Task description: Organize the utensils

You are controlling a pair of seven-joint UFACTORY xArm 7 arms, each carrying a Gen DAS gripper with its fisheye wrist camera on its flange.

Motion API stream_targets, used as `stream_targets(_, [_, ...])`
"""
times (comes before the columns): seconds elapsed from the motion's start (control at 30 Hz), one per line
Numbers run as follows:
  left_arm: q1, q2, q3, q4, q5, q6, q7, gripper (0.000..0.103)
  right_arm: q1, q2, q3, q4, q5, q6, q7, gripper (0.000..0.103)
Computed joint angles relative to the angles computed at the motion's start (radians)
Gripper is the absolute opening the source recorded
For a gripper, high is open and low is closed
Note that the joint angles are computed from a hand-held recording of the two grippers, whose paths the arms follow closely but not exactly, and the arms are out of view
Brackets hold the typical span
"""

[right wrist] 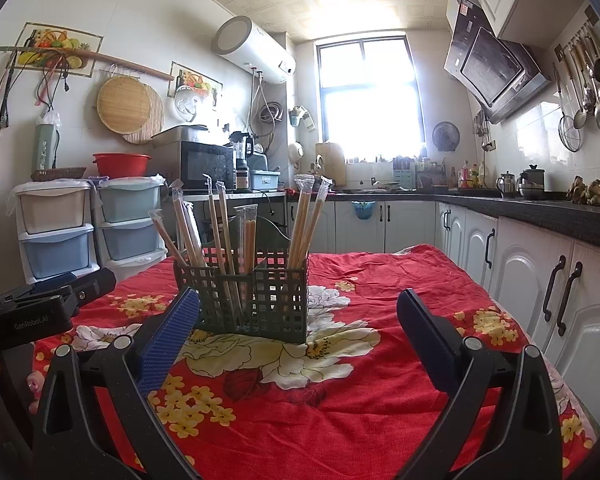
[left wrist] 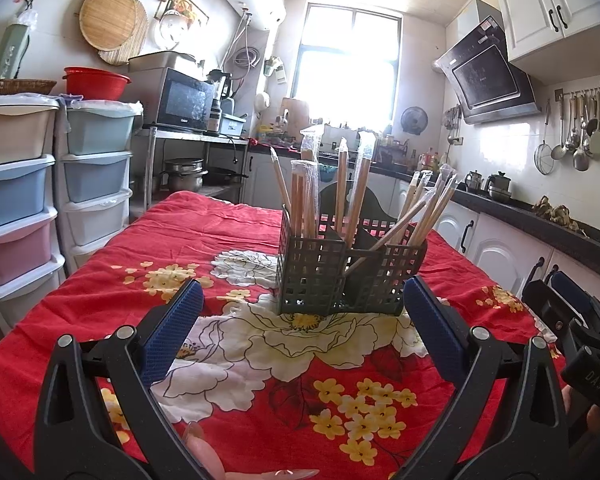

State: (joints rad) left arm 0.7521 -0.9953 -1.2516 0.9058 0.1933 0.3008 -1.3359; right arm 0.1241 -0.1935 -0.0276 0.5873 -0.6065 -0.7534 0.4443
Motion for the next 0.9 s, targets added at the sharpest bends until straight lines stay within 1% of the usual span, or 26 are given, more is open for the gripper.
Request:
stream_targets(0.23, [-0.006,0.000,0.004,-0.004,-0.001,-0.001,0.002,0.092,0.000,-0.001,0.001,0.000,0.000,0.002,0.000,0.097])
stream_targets(0.33, [-0.014,0.006,0.009,-0.014,0.002,-0.019,0.005,0.092,0.000,-0.001,0.001,0.000,0.000,0.002,0.000,0.097])
stream_targets(0.53, [-0.011,0.032,0.002,-0.006,0.011,-0.019,0.022,0.092,0.001,0.001,0.002,0.000,0.004,0.004,-0.003,0.097])
stream_targets(0.63, [-0.006,0.059,-0.009,0.012,0.007,0.014,0.031,0.092,0.003,-0.004,0.002,0.001,0.005,0.022,0.007,0.097])
stream_targets(0.67, [-0.005,0.067,-0.011,0.018,0.003,0.035,0.033,0.092,0.005,-0.008,-0.004,0.004,-0.007,0.035,0.023,0.097])
stream_targets(0.8, [-0.019,0.103,-0.003,0.016,-0.013,0.059,0.031,0.092,0.009,-0.013,-0.018,0.019,-0.020,0.077,0.059,0.097])
stream_targets(0.87, [-0.044,0.145,0.022,0.011,-0.018,0.080,0.035,0.092,0.016,-0.014,-0.051,0.051,-0.076,0.124,0.135,0.097])
stream_targets(0.9, [-0.068,0.174,0.052,0.001,-0.019,0.088,0.041,0.092,0.017,-0.011,-0.064,0.074,-0.104,0.154,0.166,0.097])
